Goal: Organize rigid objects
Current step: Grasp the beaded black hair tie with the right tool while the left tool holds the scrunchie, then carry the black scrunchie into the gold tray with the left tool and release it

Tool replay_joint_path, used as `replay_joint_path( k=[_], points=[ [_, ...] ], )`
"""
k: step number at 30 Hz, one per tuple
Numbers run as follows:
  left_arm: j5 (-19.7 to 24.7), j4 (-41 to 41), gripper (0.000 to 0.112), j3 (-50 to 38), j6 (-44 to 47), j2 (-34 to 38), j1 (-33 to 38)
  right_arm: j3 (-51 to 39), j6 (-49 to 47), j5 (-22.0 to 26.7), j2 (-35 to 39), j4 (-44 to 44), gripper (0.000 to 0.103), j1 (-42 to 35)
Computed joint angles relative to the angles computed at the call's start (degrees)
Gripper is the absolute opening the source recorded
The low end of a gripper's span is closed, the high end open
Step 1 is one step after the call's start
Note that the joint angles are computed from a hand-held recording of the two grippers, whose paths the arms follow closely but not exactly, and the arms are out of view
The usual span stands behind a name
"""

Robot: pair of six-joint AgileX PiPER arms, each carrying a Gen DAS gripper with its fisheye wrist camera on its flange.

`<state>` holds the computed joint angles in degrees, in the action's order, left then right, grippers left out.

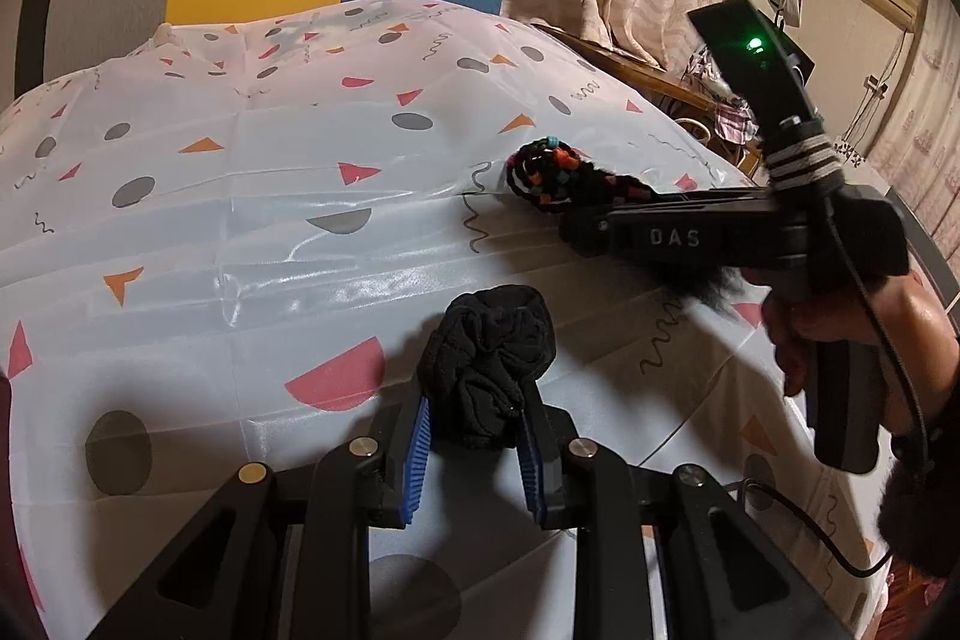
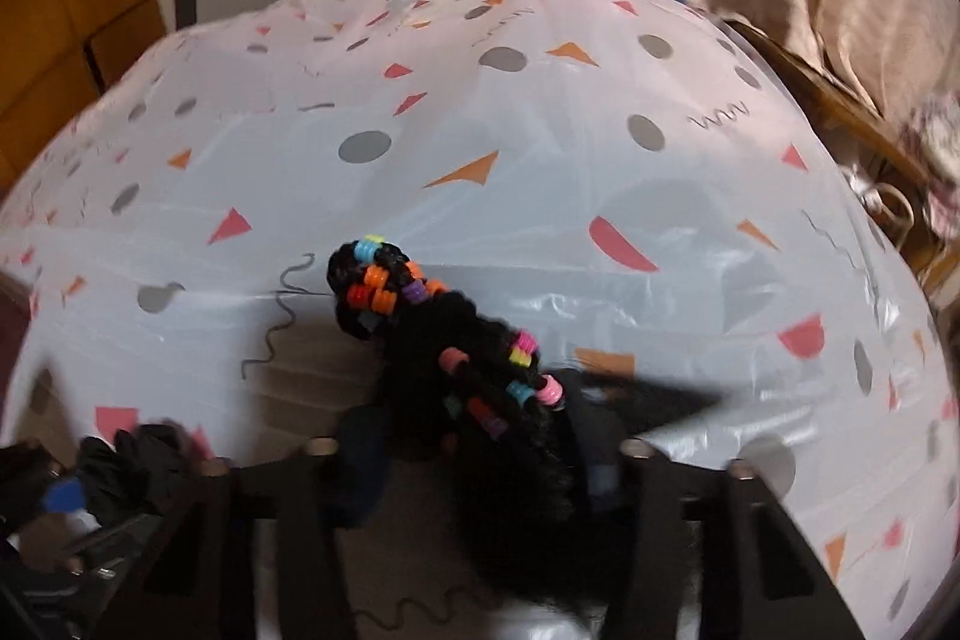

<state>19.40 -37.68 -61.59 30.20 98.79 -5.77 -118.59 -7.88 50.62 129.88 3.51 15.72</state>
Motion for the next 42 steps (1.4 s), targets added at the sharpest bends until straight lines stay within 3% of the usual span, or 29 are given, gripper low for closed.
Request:
replay_joint_path(
  k=[3, 14, 19, 24, 29, 36, 42],
  points=[
    [0.0, 0.0, 0.025, 0.0, 0.0, 0.0, 0.0, 8.1, 2.2, -4.1, -5.0, -0.3, 0.041, 0.4],
    [-0.6, 4.3, 0.025, -0.4, -4.0, 0.2, -0.8, 49.0, 0.8, -19.9, -31.3, 21.0, 0.041, -1.3],
    [-0.6, 10.7, 0.025, -1.0, -10.2, 0.2, -1.8, 63.5, 12.3, -28.1, -42.3, 15.4, 0.041, 4.5],
    [-0.5, 26.9, 0.025, -0.6, -27.1, -1.7, -3.2, 69.6, 23.6, -30.8, -48.0, 8.5, 0.041, 8.7],
    [-0.9, 31.1, 0.025, 3.5, -30.6, -6.9, -2.9, 72.9, 28.4, -32.0, -50.2, 6.2, 0.041, 11.1],
    [0.2, 43.6, 0.025, 10.2, -42.5, -17.4, -3.6, 75.3, 36.5, -33.0, -52.5, 1.6, 0.041, 15.2],
    [2.4, 45.7, 0.025, 13.5, -44.2, -25.4, -2.5, 74.9, 45.0, -32.5, -53.2, -5.2, 0.041, 18.9]
  ],
)
